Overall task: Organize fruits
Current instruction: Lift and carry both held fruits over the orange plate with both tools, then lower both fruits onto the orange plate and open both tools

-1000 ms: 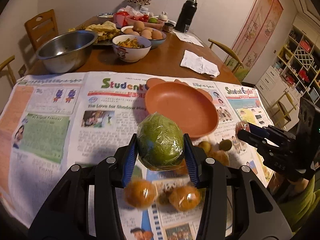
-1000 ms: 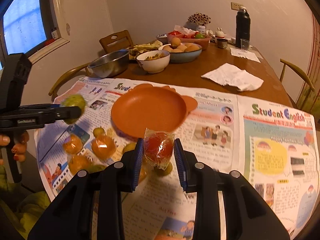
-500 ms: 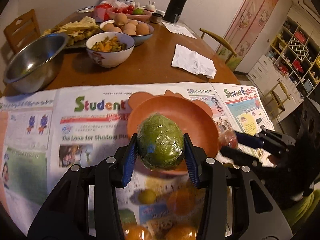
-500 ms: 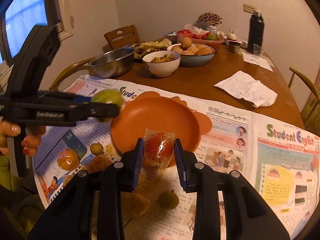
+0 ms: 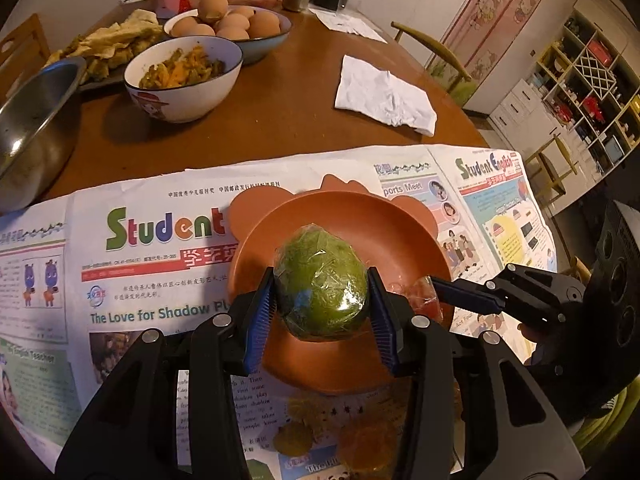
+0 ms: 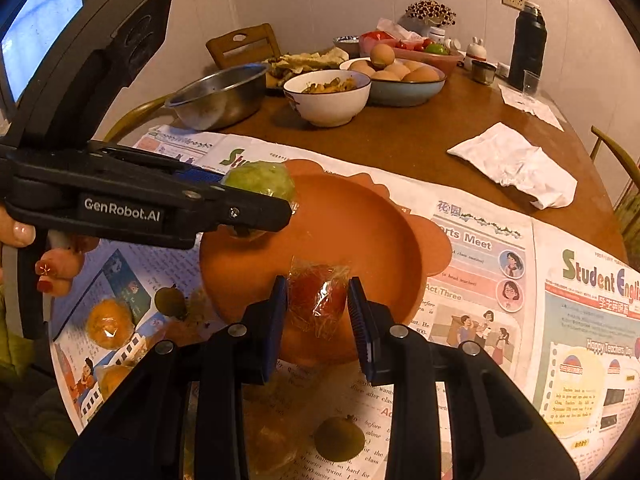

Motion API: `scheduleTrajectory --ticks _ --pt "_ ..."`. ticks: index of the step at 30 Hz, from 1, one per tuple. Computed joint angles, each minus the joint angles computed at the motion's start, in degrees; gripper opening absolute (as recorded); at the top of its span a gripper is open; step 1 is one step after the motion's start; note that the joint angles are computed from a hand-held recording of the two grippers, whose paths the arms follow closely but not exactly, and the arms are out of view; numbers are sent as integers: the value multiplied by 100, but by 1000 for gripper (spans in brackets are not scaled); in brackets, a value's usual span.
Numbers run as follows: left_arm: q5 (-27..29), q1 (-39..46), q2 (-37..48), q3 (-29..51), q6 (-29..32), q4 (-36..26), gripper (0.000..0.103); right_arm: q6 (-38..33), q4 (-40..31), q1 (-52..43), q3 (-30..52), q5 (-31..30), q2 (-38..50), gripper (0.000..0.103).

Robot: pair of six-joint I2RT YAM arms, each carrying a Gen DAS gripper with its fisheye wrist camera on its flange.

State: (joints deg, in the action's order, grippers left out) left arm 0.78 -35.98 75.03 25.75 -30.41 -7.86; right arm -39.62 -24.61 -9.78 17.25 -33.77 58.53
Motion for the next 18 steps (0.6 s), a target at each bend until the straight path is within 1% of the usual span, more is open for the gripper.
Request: scheduleTrajectory --ticks 8,16,18 --pt "94 56 345 133 89 112 36 208 167 352 54 205 188 30" --pt "177 125 549 127 108 257 36 251 264 424 46 282 309 30" --pt "184 132 579 120 101 287 36 221 216 366 42 235 288 33"
